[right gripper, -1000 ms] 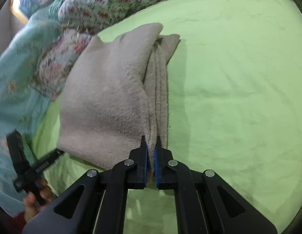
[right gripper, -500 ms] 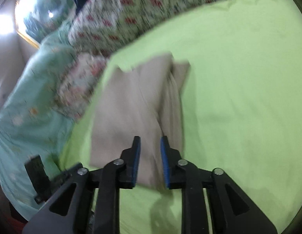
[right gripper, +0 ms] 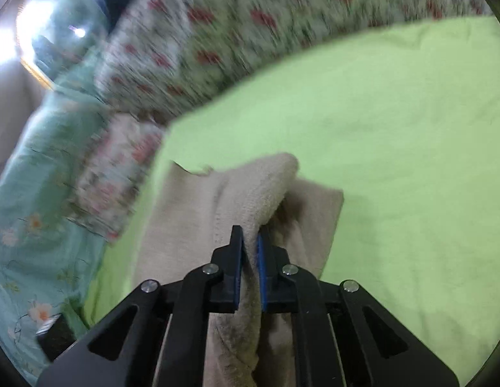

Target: Fold small clothes

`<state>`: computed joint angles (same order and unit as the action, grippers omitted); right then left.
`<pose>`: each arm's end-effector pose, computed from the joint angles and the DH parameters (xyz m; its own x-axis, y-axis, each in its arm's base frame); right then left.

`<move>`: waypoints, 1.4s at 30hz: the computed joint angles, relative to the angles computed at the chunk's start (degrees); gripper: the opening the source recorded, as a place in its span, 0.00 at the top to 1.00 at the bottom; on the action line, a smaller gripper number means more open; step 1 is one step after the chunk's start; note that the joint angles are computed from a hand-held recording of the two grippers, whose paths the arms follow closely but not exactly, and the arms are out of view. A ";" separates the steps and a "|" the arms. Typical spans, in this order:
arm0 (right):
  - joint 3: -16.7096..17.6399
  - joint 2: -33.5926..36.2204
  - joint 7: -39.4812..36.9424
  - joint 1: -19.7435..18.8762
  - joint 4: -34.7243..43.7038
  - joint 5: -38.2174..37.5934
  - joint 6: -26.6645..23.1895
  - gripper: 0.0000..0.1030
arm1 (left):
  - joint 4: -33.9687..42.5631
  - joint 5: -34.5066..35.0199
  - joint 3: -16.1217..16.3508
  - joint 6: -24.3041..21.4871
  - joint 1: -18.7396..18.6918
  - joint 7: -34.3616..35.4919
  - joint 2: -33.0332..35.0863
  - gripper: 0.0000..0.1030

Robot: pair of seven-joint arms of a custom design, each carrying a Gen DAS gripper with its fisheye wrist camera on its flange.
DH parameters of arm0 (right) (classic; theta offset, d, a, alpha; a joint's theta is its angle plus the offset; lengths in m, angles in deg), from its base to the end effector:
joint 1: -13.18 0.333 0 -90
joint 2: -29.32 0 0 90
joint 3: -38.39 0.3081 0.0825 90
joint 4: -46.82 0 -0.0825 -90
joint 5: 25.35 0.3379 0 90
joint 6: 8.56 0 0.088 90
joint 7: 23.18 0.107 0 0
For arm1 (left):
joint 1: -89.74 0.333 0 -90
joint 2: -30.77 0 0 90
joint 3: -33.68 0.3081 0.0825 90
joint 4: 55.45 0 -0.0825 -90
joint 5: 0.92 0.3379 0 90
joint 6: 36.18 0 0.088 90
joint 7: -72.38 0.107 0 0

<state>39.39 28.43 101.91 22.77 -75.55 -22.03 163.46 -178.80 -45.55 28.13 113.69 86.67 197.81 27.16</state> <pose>0.5389 0.0965 0.5361 -0.2389 -0.8423 -0.4832 -0.6075 0.5178 -0.6024 0.5202 -0.0638 0.4957 -0.2838 -0.9018 0.3259 -0.8089 0.0426 -0.5864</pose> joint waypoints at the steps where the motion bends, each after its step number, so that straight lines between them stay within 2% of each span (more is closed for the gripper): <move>1: -0.08 -0.44 2.54 -0.36 -0.81 -2.46 -0.27 0.91 | 0.00 -0.21 0.10 -0.27 0.06 0.36 0.11 0.74; 5: -0.75 2.53 6.76 -1.16 0.17 -4.84 -8.05 0.92 | 0.70 3.85 -0.74 0.49 -0.07 -2.83 1.04 0.73; 6: -0.62 2.83 4.18 -1.41 -0.48 -0.63 -7.54 0.92 | 0.86 3.98 -0.68 0.15 -0.02 -2.82 1.07 0.71; 7: -0.46 2.23 2.46 -1.56 -1.97 3.21 -5.01 0.90 | 1.21 4.19 -0.65 -0.59 0.03 -3.29 0.93 0.69; 8: -0.57 1.00 3.67 -1.45 -3.16 3.31 -3.43 0.87 | 1.76 4.04 -0.47 -1.94 0.16 -3.72 0.71 0.66; 9: -0.67 -0.47 6.72 -1.49 -4.01 0.19 -3.06 0.85 | 2.30 3.35 -0.27 -3.15 0.25 -3.53 0.44 0.64; 11: -0.01 -2.90 9.65 -1.56 -4.90 -3.85 -2.28 0.85 | 3.23 1.01 0.18 -4.63 0.30 -1.85 -0.55 0.62; 13: 0.32 -5.47 4.48 0.77 -5.47 -0.77 -0.84 0.85 | 5.04 -0.82 0.37 -4.65 0.18 -0.71 -0.53 0.56; 14: 0.99 -5.92 2.42 1.71 -4.42 -0.90 -2.30 0.85 | 6.61 -1.11 0.27 -4.34 0.09 -0.86 0.25 0.50; 15: 1.39 -5.88 1.43 2.03 -3.63 -1.21 -3.45 0.85 | 8.66 -1.50 0.14 -4.20 0.04 -0.72 1.55 0.49; 17: 1.99 -3.98 -1.88 3.52 -0.16 -0.39 -7.44 0.84 | 12.99 -0.60 -0.50 -3.72 0.21 -1.17 4.80 0.49; 19: 2.43 -1.42 -2.26 3.79 3.30 -1.95 -12.29 0.84 | 19.85 -0.43 -1.19 -7.09 1.22 -1.67 10.21 0.49; 21: 2.55 0.90 2.57 3.55 5.83 -7.75 -17.84 0.84 | 27.54 5.53 -1.63 -11.93 2.03 -7.88 16.64 0.52; 22: 2.29 1.80 3.29 3.57 6.45 -8.17 -19.24 0.84 | 30.48 8.08 -1.91 -13.90 2.26 -10.00 19.23 0.52; 24: 1.65 3.15 1.35 3.22 5.64 -5.39 -17.76 0.86 | 33.32 13.26 -2.14 -14.38 2.04 -13.58 22.28 0.64; 26: 1.33 3.49 0.83 3.11 4.98 -4.56 -16.05 0.88 | 33.49 15.20 -3.17 -13.56 2.71 -14.21 22.73 0.65; 28: 1.20 3.40 0.75 3.18 4.99 -4.58 -15.87 0.88 | 32.64 15.08 -4.48 -12.87 4.02 -14.37 22.02 0.70; 30: 1.28 2.35 1.39 3.48 4.48 -5.76 -15.98 0.87 | 28.84 12.03 -5.91 -11.05 5.77 -11.59 19.27 0.69; 33: 2.20 -1.21 3.04 4.35 1.88 -8.36 -16.39 0.84 | 21.73 9.33 -6.18 -7.50 6.18 -8.02 13.95 0.69; 35: 3.14 -3.74 4.41 4.77 -0.02 -10.30 -17.02 0.84 | 16.09 8.63 -5.53 -5.37 5.51 -6.52 9.55 0.68; 39: 4.92 -7.95 6.38 5.42 -4.44 -12.11 -17.35 0.84 | 6.68 2.80 -3.27 -5.54 4.13 -1.22 1.90 0.68; 42: 6.51 -8.51 8.91 5.28 -5.53 -15.44 -19.32 0.84 | 1.90 1.91 -1.84 -4.00 2.02 0.19 -0.83 0.68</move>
<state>45.90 19.93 110.82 28.05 -81.08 -37.47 144.14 -176.90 -43.64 26.28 109.69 88.69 198.01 26.34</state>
